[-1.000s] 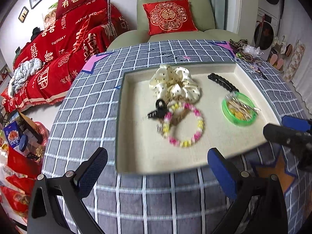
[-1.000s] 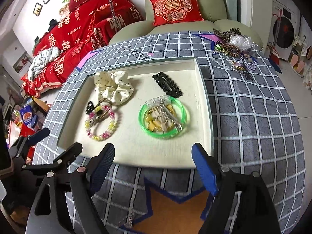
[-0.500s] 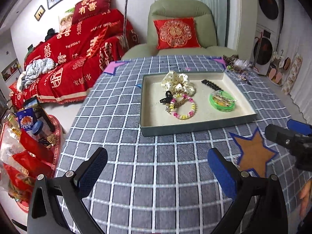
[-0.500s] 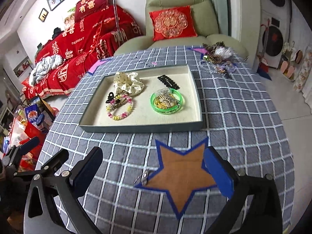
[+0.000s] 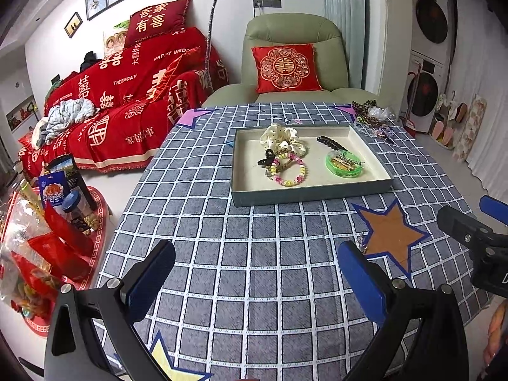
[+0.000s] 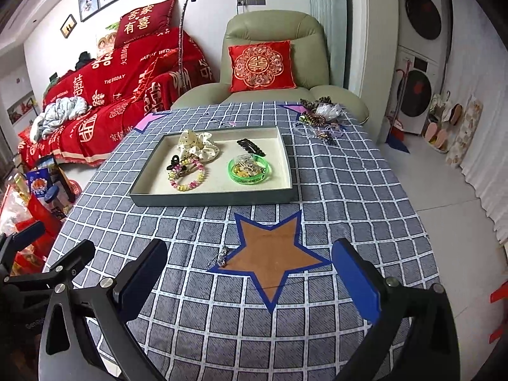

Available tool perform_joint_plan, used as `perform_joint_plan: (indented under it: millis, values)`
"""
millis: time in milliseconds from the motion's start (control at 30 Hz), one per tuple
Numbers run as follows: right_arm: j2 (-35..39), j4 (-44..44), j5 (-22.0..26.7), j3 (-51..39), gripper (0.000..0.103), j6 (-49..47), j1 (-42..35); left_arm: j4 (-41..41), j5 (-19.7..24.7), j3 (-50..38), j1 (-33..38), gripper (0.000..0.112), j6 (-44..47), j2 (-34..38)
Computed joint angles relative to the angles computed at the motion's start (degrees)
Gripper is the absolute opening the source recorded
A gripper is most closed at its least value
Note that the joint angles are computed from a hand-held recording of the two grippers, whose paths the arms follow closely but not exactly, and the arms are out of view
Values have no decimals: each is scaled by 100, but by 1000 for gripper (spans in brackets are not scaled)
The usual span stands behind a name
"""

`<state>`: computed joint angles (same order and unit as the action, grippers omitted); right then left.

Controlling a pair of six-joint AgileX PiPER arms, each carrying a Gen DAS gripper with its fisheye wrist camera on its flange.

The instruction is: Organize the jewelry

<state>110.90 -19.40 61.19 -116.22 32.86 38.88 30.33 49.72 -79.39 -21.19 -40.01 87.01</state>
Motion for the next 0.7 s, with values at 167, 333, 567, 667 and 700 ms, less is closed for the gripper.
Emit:
perform_joint_plan:
  millis: [167,333,567,667,700]
  values:
    - [-87,-198,53,69,103,50,157,42,72,93,-57,103,-89,-132]
    - [-162,-198,-1,167,103,98,186,126,118,116,-117,103,-169,-180]
    - [-207,-193,-34,239,103,117,177,168,141,117,-154,103,-196,-199]
    - [-226,-199,-47,267,103,125,179,200,163,98,-179,103,-217,-188]
    - [-222,-190,-43,261,103,117,178,196,169,92,-180,103,-220,-192]
